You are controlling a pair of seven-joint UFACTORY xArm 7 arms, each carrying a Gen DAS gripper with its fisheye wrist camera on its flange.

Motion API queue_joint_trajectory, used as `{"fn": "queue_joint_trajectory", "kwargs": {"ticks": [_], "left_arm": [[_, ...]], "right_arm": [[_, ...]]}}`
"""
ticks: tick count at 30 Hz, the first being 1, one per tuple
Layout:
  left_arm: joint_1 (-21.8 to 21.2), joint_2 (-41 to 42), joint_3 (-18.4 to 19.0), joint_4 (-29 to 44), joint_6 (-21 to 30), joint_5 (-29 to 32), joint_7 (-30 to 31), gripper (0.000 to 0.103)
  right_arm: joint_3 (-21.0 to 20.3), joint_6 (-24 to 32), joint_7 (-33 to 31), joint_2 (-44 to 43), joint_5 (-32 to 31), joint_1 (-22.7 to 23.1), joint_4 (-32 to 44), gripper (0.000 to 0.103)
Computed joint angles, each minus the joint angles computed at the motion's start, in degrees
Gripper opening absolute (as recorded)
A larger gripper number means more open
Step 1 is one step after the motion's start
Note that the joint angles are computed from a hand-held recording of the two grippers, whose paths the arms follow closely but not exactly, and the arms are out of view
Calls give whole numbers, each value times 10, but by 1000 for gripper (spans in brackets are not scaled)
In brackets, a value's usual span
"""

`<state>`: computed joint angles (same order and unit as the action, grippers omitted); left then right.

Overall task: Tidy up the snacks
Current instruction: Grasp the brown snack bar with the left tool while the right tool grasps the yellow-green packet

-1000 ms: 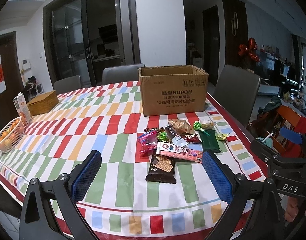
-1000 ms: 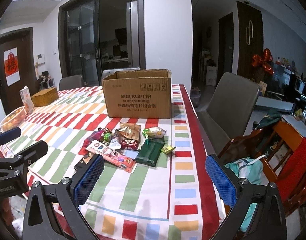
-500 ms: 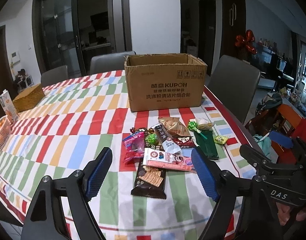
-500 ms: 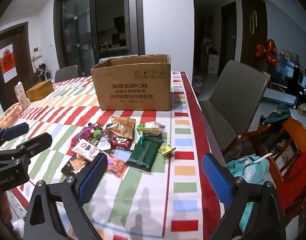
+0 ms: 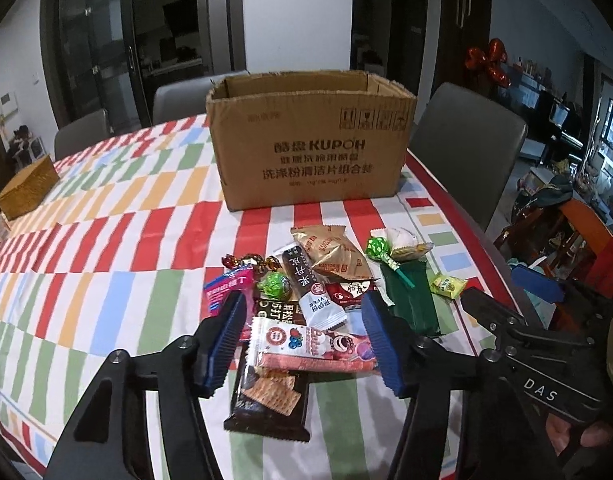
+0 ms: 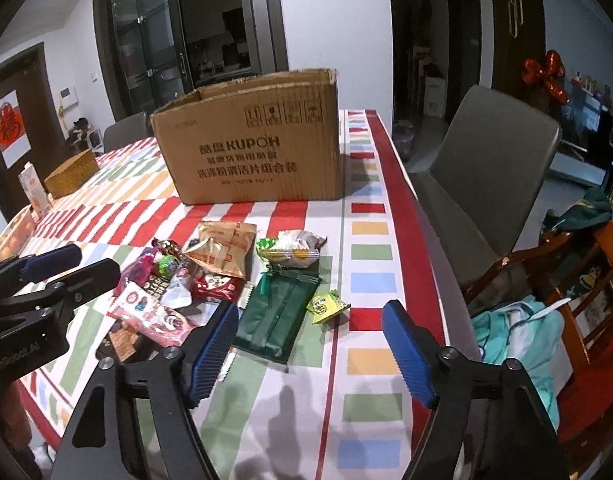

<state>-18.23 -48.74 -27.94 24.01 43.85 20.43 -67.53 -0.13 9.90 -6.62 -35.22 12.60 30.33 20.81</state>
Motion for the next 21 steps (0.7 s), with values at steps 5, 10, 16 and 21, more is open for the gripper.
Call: {"fn": "queue_joint_trajectory", "kwargs": {"ticks": [5, 10, 16, 21], "left_arm": [[8, 35, 18, -4, -31, -3, 7, 43], [19, 66, 31, -8, -64, -3, 13, 37], [39, 104, 45, -7, -107, 2, 17, 33], [45, 132, 60, -7, -133, -6, 25, 27]], "right_arm": [[-21, -6, -18, 46, 13, 16, 20, 67], [-36, -7, -43, 86, 41, 32, 38, 63], [-43, -3, -77, 115, 81, 42, 53, 58], [-40, 2, -103, 140, 111, 38, 67, 53]]}}
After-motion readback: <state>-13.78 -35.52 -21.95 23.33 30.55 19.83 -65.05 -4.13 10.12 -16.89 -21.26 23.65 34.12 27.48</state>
